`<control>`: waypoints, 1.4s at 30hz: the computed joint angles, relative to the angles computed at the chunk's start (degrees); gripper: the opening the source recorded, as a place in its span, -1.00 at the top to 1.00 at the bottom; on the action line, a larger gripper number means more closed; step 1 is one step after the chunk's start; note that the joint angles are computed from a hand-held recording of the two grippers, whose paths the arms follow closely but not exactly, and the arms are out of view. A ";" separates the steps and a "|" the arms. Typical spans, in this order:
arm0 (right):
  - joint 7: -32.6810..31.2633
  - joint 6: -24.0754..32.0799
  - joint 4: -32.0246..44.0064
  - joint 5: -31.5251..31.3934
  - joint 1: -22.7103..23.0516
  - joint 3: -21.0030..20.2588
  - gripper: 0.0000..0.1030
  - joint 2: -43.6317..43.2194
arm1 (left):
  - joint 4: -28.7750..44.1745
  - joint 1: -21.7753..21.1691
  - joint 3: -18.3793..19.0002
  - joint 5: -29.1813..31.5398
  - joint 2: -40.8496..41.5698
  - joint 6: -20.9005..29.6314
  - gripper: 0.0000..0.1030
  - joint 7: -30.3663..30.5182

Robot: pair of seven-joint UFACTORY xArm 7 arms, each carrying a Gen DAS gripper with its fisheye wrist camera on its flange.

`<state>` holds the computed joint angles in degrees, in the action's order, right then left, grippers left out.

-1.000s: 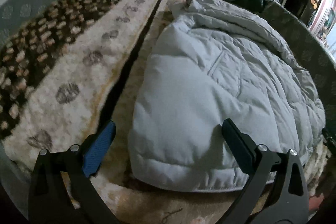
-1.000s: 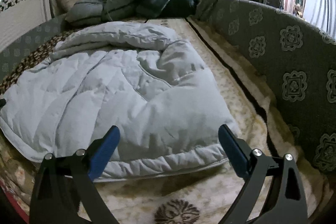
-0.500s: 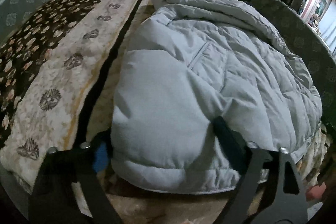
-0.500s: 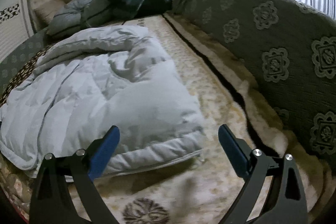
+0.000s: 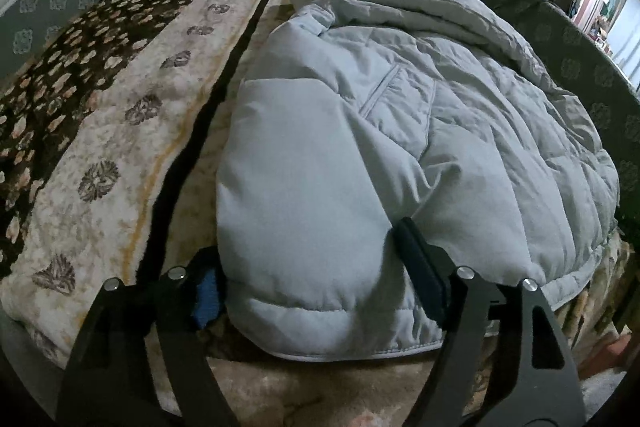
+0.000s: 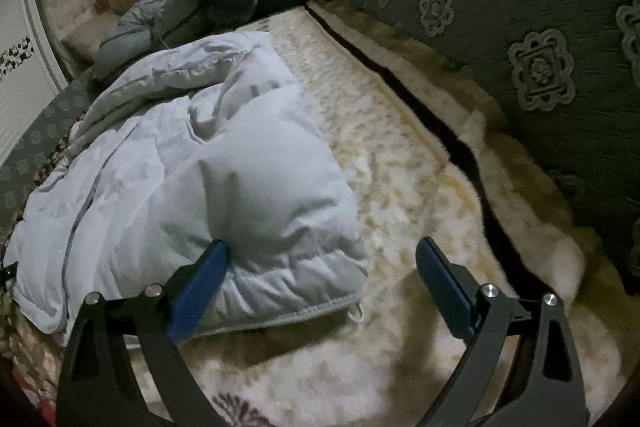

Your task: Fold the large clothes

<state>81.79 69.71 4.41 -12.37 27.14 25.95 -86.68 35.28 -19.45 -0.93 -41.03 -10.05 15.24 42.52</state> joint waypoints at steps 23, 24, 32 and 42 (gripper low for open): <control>-10.04 -14.32 -4.18 4.59 -2.01 -6.73 0.24 -1.59 | 1.27 2.42 -1.96 2.97 2.38 1.19 -0.68 -4.42; -10.28 -13.87 -3.39 4.69 -1.45 -6.06 0.30 -1.00 | 1.36 2.40 -1.89 3.17 2.52 1.21 -0.68 -4.55; -12.77 -18.09 -0.72 3.61 -5.17 -5.85 0.04 8.89 | 1.02 2.64 -2.79 8.77 2.70 -0.05 -0.69 -9.56; -11.67 -18.14 -3.95 4.48 -4.42 -6.86 -0.11 4.56 | 1.44 2.02 -2.87 14.48 0.31 3.58 -0.57 -11.90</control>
<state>70.11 51.56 0.46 -7.89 22.72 19.10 -82.12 36.72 -17.42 -3.80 -26.56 -9.75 18.82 30.61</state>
